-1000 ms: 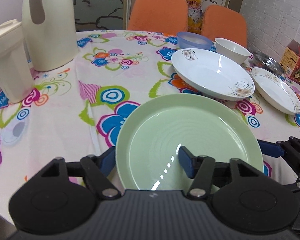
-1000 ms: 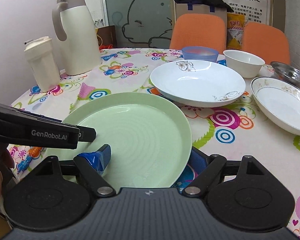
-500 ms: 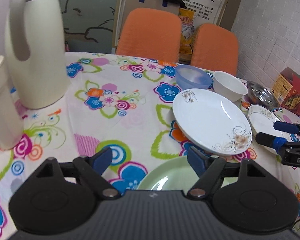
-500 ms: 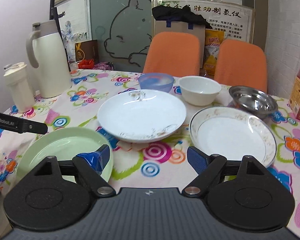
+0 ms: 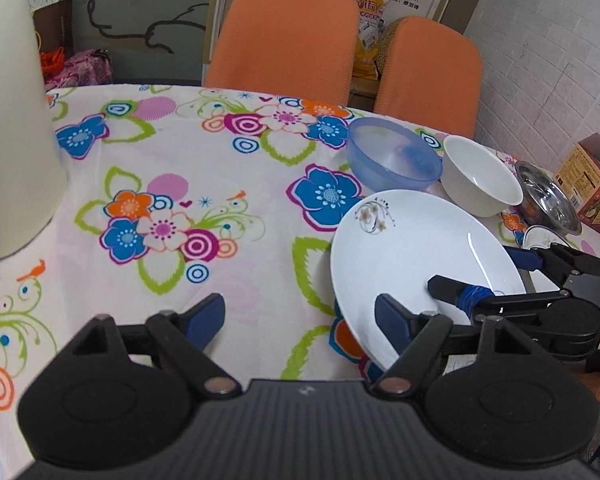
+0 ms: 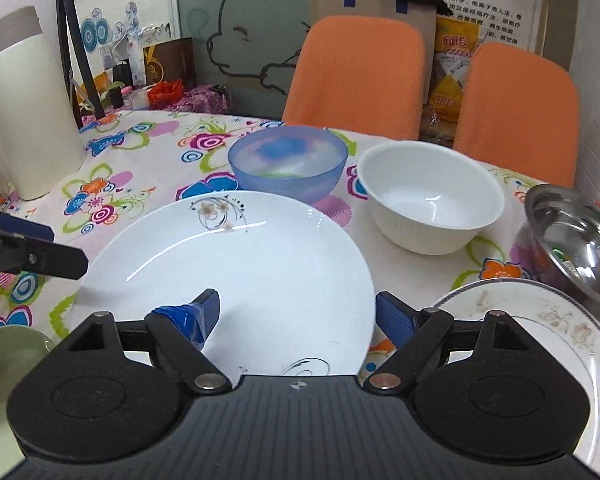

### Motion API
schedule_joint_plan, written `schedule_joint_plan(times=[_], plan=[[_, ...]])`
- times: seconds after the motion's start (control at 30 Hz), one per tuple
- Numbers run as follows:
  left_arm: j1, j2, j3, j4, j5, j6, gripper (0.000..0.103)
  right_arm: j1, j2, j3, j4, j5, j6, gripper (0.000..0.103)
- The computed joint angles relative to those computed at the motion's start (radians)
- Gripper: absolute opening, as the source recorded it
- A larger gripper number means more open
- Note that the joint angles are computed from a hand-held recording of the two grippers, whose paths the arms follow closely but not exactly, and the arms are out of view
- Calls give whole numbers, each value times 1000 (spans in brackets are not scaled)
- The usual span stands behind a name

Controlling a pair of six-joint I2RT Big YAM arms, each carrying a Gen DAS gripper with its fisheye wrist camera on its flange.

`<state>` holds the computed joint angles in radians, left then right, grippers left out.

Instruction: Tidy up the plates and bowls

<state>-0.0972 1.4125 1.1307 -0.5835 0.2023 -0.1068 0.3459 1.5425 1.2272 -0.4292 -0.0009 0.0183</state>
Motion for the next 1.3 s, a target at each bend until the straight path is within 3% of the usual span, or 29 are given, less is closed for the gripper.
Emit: schedule_joint_plan(times=[0.07, 0.2, 0.3, 0.53, 0.8, 0.83, 0.87, 0.93, 1.0, 1.3], plan=[[4, 14, 8, -1, 2, -4, 78, 18, 9, 8, 3, 43, 2, 74], [2, 38, 17, 2, 11, -4, 78, 22, 21, 19, 26, -12, 23, 74], [-9, 62, 31, 6, 26, -7, 78, 22, 11, 5, 38, -1, 30, 72], [-59, 90, 54, 20, -45, 45, 78, 31, -32, -51, 31, -22, 67, 73], [-79, 102, 56, 40, -102, 66, 79, 46, -41, -93, 114, 18, 90, 74], [-81, 102, 54, 45, -107, 65, 81, 48, -44, -99, 123, 23, 92, 74], [-82, 104, 53, 50, -114, 66, 92, 51, -48, -109, 136, 27, 92, 74], [-86, 112, 54, 55, -127, 59, 102, 53, -52, -123, 162, 32, 87, 75], [-96, 111, 48, 65, -156, 81, 102, 52, -53, -128, 172, 35, 86, 75], [-96, 111, 41, 84, -155, 79, 103, 66, -47, -120, 161, 65, 115, 76]])
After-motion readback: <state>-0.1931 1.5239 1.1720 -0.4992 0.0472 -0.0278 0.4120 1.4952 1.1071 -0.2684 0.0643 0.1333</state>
